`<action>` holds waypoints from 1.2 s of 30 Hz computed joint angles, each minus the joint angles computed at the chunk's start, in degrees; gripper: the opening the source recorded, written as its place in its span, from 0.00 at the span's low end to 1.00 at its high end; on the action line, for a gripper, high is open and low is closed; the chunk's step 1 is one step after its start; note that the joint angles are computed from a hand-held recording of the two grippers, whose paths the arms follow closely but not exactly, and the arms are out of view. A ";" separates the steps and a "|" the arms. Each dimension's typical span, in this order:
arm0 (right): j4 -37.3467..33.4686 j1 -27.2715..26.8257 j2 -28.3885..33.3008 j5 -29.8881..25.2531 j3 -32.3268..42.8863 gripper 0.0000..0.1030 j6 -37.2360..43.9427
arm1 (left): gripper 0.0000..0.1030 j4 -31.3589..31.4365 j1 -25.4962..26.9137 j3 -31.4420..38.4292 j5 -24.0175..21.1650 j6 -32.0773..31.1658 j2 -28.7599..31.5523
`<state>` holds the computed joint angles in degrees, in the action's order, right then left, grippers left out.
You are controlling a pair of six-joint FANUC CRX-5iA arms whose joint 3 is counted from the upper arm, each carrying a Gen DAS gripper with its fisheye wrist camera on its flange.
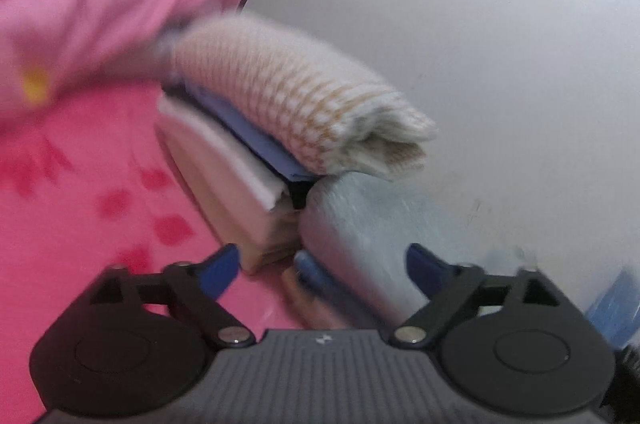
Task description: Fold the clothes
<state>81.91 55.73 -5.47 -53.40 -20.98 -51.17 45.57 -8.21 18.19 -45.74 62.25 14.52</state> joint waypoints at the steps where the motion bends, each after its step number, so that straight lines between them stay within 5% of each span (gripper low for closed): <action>1: -2.77 3.46 0.43 -3.32 1.25 0.82 4.97 | 0.99 -0.03 0.76 -2.46 -0.19 -3.67 -2.85; 2: -5.37 6.88 0.98 -6.90 2.63 0.84 9.78 | 1.00 -0.73 -0.49 -2.99 2.54 -5.15 -3.70; 6: -14.97 17.04 8.98 -23.58 14.54 0.99 28.81 | 1.00 -6.41 -1.39 -5.07 -1.20 -3.96 -10.43; 10: -18.34 21.66 16.23 -34.82 24.95 0.99 39.15 | 1.00 -10.65 -1.36 -7.60 -6.40 1.09 -16.09; 14: -20.85 24.58 23.86 -44.63 36.91 0.99 46.60 | 1.00 -22.12 -2.90 -11.40 -4.19 8.35 -23.46; 16: -20.70 25.75 27.30 -48.49 42.18 0.99 49.29 | 1.00 -22.52 -1.97 -12.92 -5.12 9.22 -25.79; 21: -18.51 27.84 34.42 -56.87 53.32 0.99 50.90 | 1.00 -15.18 2.32 -19.52 -5.07 3.32 -31.86; 27: -15.97 29.08 42.98 -65.11 68.27 0.99 60.76 | 1.00 -17.11 4.48 -16.76 -12.56 9.73 -32.16; 36: -15.82 30.49 42.18 -68.28 67.73 0.99 55.83 | 1.00 -23.49 1.42 -12.63 -16.65 13.01 -30.75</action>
<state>66.09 86.22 36.71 -121.68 46.75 4.65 22.08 -6.79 5.56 -62.39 75.26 -16.22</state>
